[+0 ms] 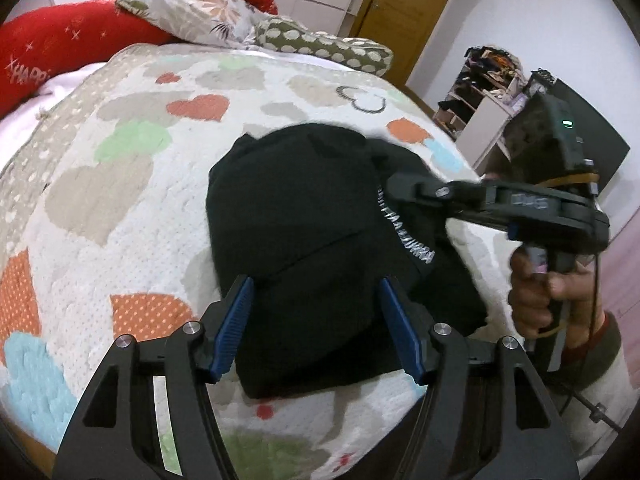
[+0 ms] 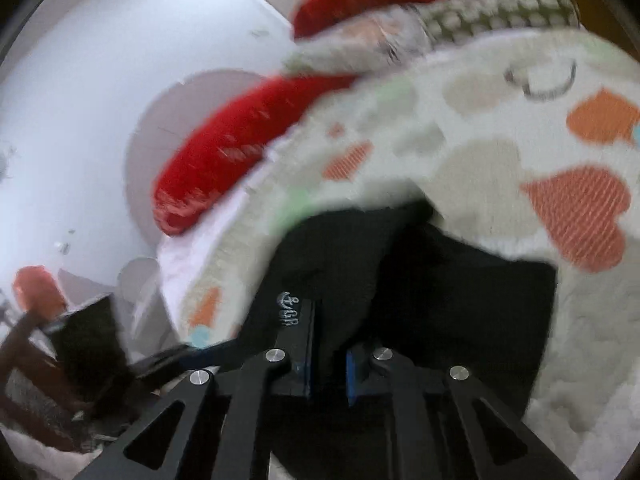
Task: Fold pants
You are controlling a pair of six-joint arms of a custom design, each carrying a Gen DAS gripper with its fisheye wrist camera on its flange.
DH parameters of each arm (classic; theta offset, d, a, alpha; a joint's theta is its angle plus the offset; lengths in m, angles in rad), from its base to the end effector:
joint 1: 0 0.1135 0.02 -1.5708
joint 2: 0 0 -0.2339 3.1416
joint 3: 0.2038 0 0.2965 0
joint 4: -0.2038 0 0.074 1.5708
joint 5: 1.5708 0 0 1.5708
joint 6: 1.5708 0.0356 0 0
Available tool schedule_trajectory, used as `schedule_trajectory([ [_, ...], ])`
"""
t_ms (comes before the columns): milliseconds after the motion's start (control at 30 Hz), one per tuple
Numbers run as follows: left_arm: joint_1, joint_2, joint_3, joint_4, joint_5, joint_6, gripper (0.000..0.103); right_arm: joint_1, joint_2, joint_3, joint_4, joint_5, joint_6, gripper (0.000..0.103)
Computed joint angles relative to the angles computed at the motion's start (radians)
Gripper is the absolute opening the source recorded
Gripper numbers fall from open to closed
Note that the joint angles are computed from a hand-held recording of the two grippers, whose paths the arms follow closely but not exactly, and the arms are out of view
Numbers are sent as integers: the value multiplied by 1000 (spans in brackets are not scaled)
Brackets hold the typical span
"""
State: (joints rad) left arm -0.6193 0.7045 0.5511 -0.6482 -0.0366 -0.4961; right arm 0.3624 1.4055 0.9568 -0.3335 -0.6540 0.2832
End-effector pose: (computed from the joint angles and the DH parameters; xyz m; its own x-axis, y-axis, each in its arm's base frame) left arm 0.1751 -0.1232 0.2012 -0.7808 -0.0276 -0.6242 0.2135 0.9271 -0.3080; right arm 0.3118 0.1414 0.2002 -0.8242 -0.0753 -0.5613 -0.4734 0.6355 0.6099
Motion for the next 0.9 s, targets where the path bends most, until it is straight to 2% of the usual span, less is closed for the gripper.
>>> schedule_trajectory([
  [133,-67,-7,27,27,16,23,64,-19,-160,-53,-81,21,-58,11],
  [200,-132,5,45,21,-16,21,64,-25,-268,-108,-134,51,-86,11],
  [300,-160,20,40,36,-9,30,64,-56,-426,-217,-188,98,-94,11],
  [333,-157,30,34,43,-3,30,64,-59,-436,-239,-210,130,-108,11],
  [433,-119,65,25,47,31,12,64,-43,-311,-239,-185,200,-115,13],
  [500,-108,50,36,16,36,6,64,-66,-276,-237,-163,181,-93,26],
  [533,-118,31,44,-9,14,9,64,-86,-275,-228,-178,156,-78,31],
  [567,-131,11,52,-34,-16,16,64,-109,-301,-218,-210,152,-66,42],
  [600,-138,-10,62,-56,-44,30,64,-123,-330,-218,-222,160,-71,45],
  [733,-87,-14,97,-64,-63,65,64,-115,-416,-170,-262,279,-105,47],
  [833,-57,108,146,-25,-102,62,64,-65,-378,-127,-202,226,-95,47],
  [900,-33,192,176,24,-123,75,64,3,-297,-78,-178,263,-101,46],
])
